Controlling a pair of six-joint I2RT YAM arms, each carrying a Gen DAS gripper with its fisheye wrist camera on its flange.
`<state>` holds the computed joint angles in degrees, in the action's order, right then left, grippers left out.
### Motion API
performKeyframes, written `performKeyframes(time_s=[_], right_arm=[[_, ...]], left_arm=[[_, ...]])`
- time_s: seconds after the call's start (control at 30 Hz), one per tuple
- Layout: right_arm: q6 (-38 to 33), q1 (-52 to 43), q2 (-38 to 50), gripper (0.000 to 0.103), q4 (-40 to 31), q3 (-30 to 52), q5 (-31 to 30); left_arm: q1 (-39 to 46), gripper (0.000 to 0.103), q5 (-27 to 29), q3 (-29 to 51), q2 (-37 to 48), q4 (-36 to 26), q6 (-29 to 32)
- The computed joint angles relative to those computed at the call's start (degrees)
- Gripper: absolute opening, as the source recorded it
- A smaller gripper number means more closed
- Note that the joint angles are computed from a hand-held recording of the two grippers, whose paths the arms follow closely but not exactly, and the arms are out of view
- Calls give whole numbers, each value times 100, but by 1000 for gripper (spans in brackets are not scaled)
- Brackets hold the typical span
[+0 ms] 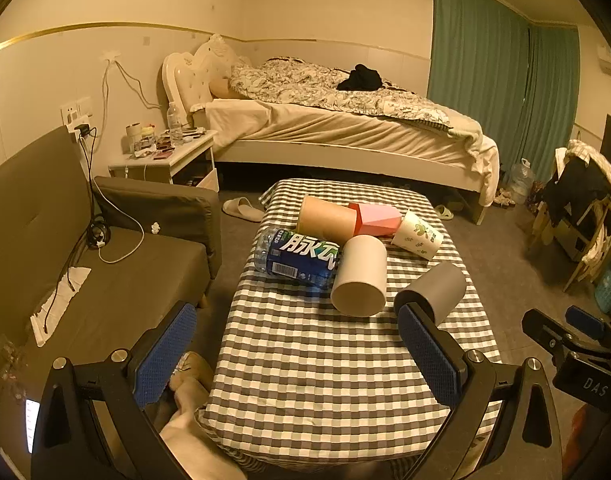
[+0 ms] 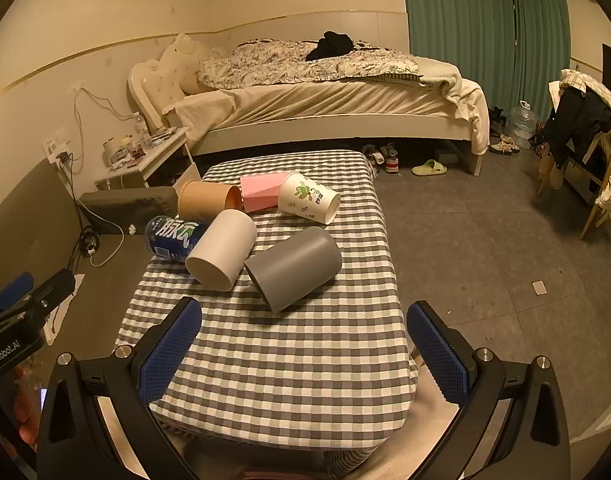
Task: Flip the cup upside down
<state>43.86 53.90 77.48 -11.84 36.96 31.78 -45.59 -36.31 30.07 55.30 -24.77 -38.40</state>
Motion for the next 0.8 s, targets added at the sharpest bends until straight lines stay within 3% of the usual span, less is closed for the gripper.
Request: performKeyframes(time_s=[0.8], right_arm=[[10,73,112,103,21,48,-18]], left_arm=[[0,103,-8,12,21,-50,-20]])
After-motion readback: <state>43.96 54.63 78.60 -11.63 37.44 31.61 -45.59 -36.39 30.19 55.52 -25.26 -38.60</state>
